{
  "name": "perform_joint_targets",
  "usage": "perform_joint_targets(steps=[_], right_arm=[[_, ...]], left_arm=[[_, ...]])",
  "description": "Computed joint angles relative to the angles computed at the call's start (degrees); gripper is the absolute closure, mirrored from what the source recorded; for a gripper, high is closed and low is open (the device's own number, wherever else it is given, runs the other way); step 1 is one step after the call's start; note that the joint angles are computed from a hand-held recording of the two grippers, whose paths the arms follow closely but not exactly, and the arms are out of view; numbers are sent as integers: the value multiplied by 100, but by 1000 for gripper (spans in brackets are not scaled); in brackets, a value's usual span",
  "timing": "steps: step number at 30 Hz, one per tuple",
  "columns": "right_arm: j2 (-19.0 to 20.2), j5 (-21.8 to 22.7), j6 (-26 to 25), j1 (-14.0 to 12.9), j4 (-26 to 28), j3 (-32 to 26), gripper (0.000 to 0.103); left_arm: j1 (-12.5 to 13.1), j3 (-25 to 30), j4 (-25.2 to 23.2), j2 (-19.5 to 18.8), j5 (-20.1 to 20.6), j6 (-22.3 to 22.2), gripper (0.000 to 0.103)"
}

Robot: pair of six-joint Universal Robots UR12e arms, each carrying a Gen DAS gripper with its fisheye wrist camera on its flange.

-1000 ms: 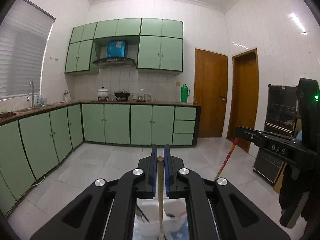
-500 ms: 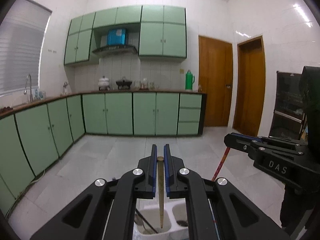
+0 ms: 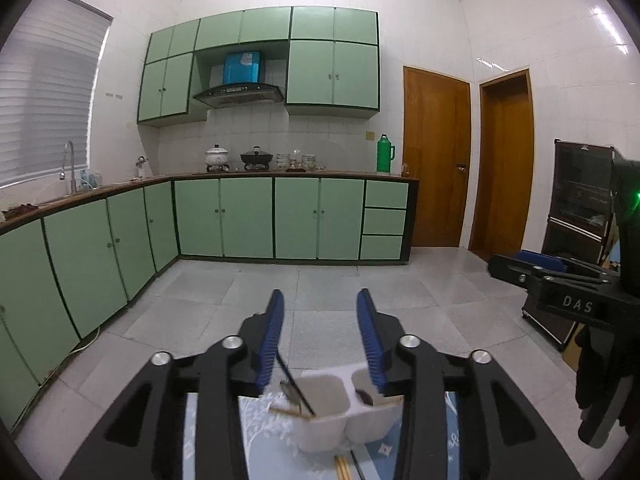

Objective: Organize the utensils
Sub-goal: 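Move both open tools back down toward the remaining chopsticks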

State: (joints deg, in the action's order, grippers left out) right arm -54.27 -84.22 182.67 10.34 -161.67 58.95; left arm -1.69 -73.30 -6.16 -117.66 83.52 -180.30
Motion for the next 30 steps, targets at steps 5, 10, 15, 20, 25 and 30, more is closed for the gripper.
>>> perform_joint_targets(steps=[5, 10, 15, 20, 25, 30], right_arm=[[-510, 30, 106, -26, -449, 1075, 18], [-881, 59, 155, 49, -549, 2004, 14], [-1055, 18, 384, 175, -412, 2605, 13], [-1129, -153, 503, 321, -350, 2992, 13], [-1155, -209, 511, 417, -275, 3212, 13], [-1157, -312, 339, 497, -250, 3356, 14]], left_arm=[[30, -781, 363, 399, -11, -149, 39], [48, -1528, 257, 698, 60, -224, 37], [29, -2010, -100, 846, 196, -194, 37], [13, -2358, -346, 925, 285, -107, 37], [-18, -2591, -472, 971, 355, -26, 37], [1, -2711, -605, 995, 363, -68, 37]])
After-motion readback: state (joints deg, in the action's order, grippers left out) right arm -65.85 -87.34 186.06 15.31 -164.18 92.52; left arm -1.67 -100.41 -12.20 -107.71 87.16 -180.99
